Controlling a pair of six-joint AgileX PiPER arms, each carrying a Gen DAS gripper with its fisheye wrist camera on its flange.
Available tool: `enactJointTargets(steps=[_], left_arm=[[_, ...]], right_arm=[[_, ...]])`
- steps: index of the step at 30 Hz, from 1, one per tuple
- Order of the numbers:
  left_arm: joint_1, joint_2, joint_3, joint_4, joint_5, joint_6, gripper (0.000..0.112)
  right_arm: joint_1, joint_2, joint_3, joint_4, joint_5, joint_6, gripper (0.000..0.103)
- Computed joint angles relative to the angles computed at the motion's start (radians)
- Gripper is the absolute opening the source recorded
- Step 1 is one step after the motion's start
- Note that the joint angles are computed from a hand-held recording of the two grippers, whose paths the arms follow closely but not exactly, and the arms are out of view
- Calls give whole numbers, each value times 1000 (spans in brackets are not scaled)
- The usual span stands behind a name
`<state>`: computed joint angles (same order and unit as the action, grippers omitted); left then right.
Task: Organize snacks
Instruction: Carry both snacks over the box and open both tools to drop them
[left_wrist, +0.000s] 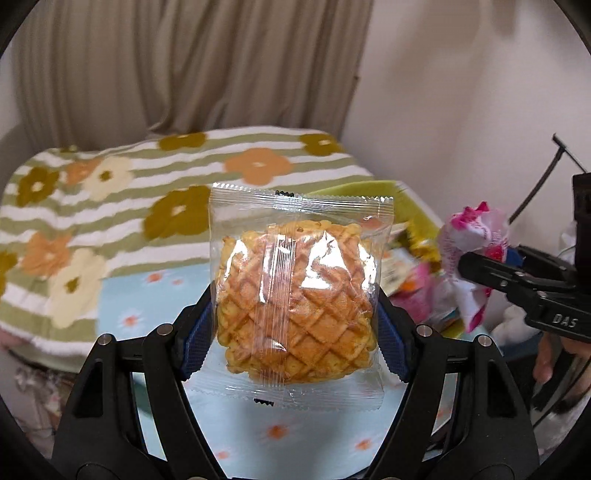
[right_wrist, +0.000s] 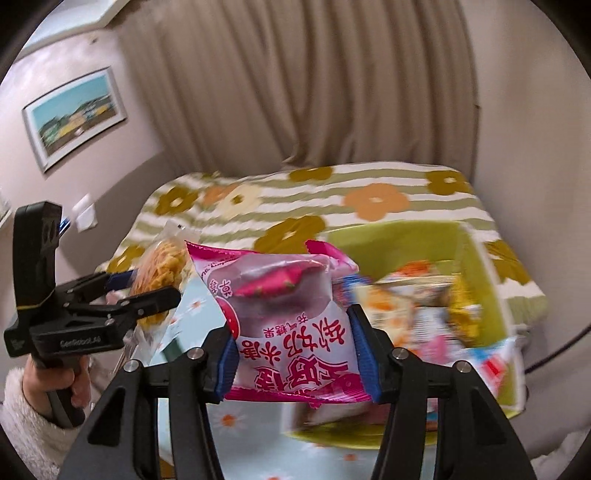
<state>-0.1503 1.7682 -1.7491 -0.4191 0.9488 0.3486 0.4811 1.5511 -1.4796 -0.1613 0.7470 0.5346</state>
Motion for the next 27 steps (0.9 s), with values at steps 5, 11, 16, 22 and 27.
enactJointTargets(steps=[5,11,16,22,27], left_arm=[[-185,160,-203,88,41,-176,73],[-323,318,-380,179,111,-342,73],[-384,367,-401,244,118,-420,73],[-413,385,-440,323,163,-472,103],[-388,330,-369,297,144,-447,103]], right_arm=[[-174,-58,57,152,-15,-176,50],[-352,-52,77,355,-7,-399,50],[-433,-25,81,485,10,-540,50],[-494,13,73,600,27,-631,50],[-504,26,69,607,37,-632,50]])
